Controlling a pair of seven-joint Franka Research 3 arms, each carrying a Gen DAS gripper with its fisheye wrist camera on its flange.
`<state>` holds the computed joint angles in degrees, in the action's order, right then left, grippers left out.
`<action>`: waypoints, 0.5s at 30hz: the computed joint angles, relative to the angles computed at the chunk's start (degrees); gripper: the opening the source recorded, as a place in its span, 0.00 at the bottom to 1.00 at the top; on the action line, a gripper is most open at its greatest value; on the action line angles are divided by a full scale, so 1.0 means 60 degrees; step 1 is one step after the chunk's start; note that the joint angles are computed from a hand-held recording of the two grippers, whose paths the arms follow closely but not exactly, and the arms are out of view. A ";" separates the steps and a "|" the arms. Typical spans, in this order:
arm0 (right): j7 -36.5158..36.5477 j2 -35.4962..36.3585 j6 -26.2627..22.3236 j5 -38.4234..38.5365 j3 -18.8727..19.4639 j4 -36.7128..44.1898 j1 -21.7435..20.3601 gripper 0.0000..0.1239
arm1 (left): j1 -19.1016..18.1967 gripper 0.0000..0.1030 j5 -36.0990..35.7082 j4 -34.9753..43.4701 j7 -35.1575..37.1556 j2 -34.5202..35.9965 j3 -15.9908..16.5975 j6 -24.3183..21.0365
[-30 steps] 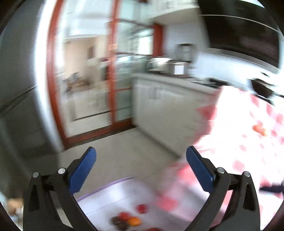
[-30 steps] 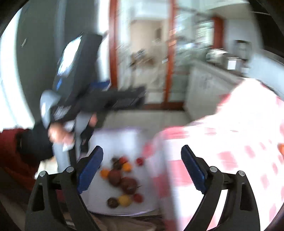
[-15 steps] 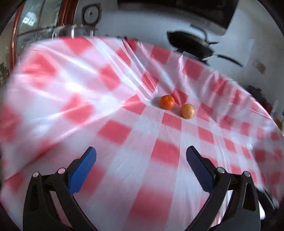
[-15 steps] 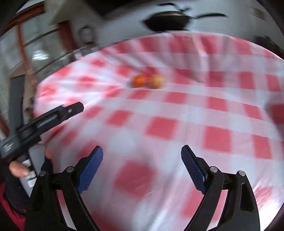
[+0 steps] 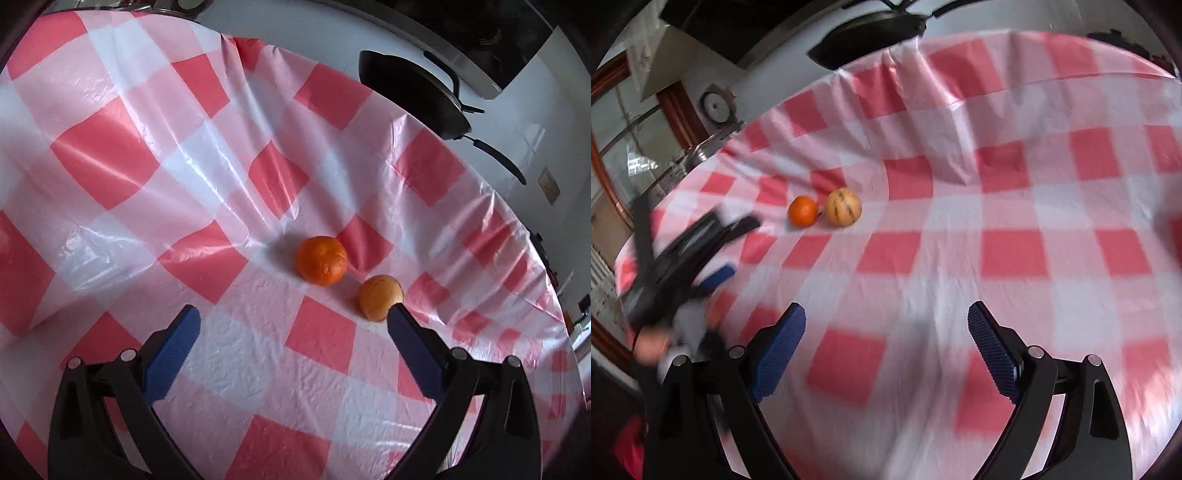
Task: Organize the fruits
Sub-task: 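Move both tools back over the table toward the orange and pear, then grasp the yellow pear with the right gripper while the left gripper grasps the orange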
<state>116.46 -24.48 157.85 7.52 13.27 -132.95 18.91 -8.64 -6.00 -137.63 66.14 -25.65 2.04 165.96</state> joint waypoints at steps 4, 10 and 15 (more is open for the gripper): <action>0.0124 0.2142 -0.0400 -0.0520 0.0046 0.1941 -0.0141 0.70 | -0.0169 0.98 -0.0627 -0.0356 -0.0132 -0.0303 0.0392 0.0289; 0.0995 0.4464 -0.1581 -0.2524 -0.0292 0.4750 0.0318 0.70 | 0.0696 0.98 -0.0318 -0.0671 -0.1555 -0.0468 0.0042 0.0514; 0.0995 0.5538 -0.2525 -0.3193 -0.0841 0.6238 0.1068 0.70 | 0.0737 0.98 0.0156 -0.0534 -0.1692 -0.0383 -0.0016 0.0321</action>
